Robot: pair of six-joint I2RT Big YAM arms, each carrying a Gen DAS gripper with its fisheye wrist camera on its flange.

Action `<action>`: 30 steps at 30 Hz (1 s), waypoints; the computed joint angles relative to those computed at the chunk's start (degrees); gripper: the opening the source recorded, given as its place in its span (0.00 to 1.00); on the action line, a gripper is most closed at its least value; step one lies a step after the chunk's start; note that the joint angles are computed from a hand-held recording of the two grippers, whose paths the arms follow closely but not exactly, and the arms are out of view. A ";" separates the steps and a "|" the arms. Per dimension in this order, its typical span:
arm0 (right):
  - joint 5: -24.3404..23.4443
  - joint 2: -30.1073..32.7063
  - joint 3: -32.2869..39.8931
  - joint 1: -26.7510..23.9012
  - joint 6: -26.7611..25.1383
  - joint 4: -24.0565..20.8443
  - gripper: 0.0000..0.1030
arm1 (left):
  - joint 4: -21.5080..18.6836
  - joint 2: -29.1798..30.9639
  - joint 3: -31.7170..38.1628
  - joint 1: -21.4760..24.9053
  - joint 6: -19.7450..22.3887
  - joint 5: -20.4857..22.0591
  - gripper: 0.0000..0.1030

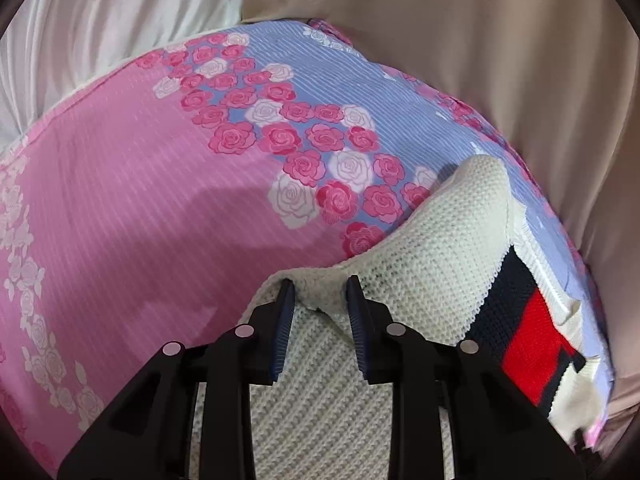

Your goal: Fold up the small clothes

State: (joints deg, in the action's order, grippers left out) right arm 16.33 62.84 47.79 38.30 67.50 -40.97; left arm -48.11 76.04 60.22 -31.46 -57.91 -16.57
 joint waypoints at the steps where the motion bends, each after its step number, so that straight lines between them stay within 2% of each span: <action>1: -1.12 -1.02 -1.77 0.01 1.41 1.04 0.09 | -0.53 0.40 0.37 -0.47 0.14 -0.81 0.27; 2: -0.70 -2.36 -2.87 0.59 2.26 2.11 0.08 | -0.99 0.58 0.62 -0.76 0.40 -1.09 0.27; 5: 3.79 -6.34 -3.49 4.33 5.66 -0.54 0.16 | 0.51 -2.51 -0.77 -0.81 0.41 0.77 0.28; 6: 4.96 -7.28 -3.55 5.52 6.35 -1.90 0.20 | 0.26 -4.04 -1.00 -1.22 1.44 -0.50 0.32; 7: 5.79 -7.79 -3.52 6.43 7.12 -3.48 0.32 | 0.00 -5.26 -1.28 -1.53 2.72 -1.58 0.35; 9: 6.97 -9.01 -3.59 9.17 9.75 -7.88 0.42 | -1.07 -7.73 -2.18 -1.87 5.34 -1.91 0.45; 12: 7.64 -11.10 -4.94 16.27 15.42 -12.86 0.42 | -4.10 -11.61 -4.97 -2.12 7.89 0.67 0.46; 14: 7.90 -12.53 -5.89 22.56 20.55 -16.47 0.42 | -6.31 -14.83 -7.72 -2.64 7.97 2.35 0.47; 15: 7.81 -12.64 -6.13 26.94 24.35 -18.80 0.42 | -7.98 -17.14 -9.67 -3.22 7.10 3.34 0.49; 18: 6.28 -12.21 -6.67 38.20 35.10 -22.07 0.43 | -11.90 -23.35 -14.63 -4.11 3.41 7.67 0.52; 20: 7.12 -11.29 -6.48 44.82 41.65 -22.62 0.44 | -14.53 -26.61 -16.93 -5.63 0.71 9.23 0.55; 22: 6.96 -10.51 -6.09 50.21 45.79 -21.90 0.47 | -16.85 -30.27 -19.12 -8.83 -2.86 9.46 0.59; 24: 7.35 -9.29 -5.70 54.07 47.50 -20.30 0.51 | -18.49 -33.28 -20.39 -12.96 -6.74 9.20 0.69; 25: 8.03 -8.66 -5.39 55.89 48.37 -20.04 0.57 | -18.56 -34.09 -20.77 -14.16 -8.07 9.54 0.74; 27: 8.69 -7.80 -5.08 56.46 46.18 -18.34 0.65 | -18.09 -35.84 -21.84 -17.30 -11.36 9.62 0.85; 30: 10.11 -6.86 -5.19 55.82 42.50 -15.90 0.66 | -17.75 -35.14 -21.90 -20.72 -14.26 7.95 0.88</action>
